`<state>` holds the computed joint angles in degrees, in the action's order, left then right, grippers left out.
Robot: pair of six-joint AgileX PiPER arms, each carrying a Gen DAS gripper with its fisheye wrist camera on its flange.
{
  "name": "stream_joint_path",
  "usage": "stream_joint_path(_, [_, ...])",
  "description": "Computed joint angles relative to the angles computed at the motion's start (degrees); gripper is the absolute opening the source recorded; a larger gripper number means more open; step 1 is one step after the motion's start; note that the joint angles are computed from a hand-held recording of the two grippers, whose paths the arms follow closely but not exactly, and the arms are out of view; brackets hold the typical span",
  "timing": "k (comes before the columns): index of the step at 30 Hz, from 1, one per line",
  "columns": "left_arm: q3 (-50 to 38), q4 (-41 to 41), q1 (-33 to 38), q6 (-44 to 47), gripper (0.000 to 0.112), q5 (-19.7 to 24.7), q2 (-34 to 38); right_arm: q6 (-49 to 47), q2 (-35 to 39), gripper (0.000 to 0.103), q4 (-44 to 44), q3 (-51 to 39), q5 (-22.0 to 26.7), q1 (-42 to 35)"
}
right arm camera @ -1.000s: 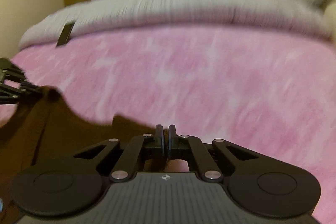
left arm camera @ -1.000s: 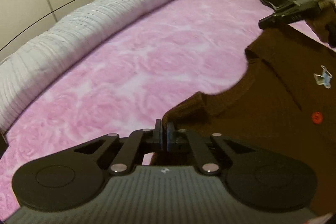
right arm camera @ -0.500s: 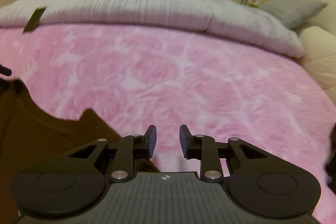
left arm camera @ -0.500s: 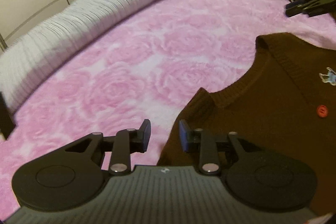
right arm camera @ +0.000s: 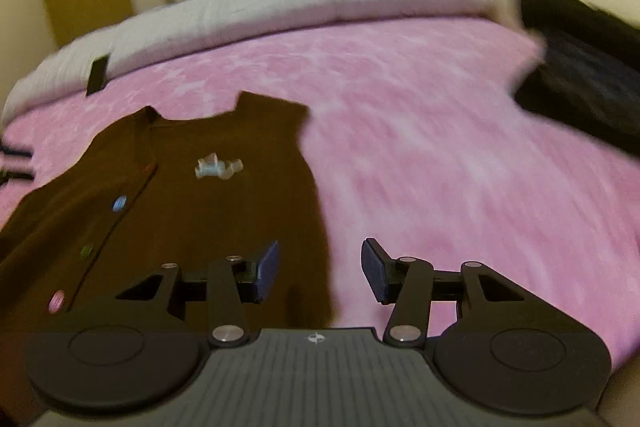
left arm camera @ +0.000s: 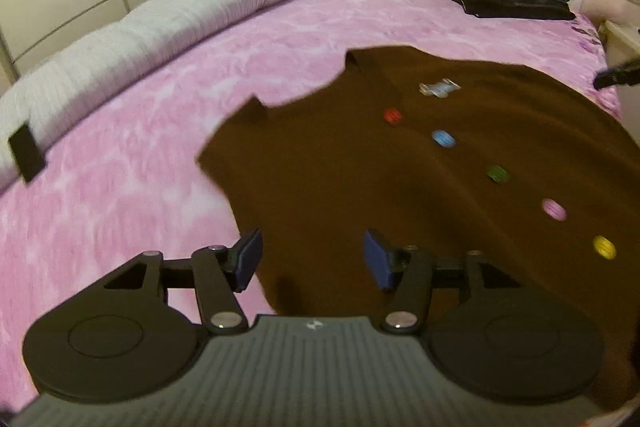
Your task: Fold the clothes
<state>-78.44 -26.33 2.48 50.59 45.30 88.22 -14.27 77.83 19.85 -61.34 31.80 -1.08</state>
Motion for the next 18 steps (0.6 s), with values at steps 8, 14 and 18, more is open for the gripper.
stream_joint_path(8, [18.0,-0.3,-0.9,-5.5,0.062,-0.6,-17.8,38.4,-26.9,0.041,-29.7,21.0,1.6,15.5])
stream_joint_path(14, [22.5,1.8,-3.5,-6.5,0.063,0.0,-23.2,71.5,-26.5,0.069,-62.8,25.7,17.9,46.4])
stream_joint_path(18, [23.9,3.4,-4.4,-6.9,0.064,0.8,-25.4,80.8,-17.7,0.068,-74.4,26.9,23.3,57.0])
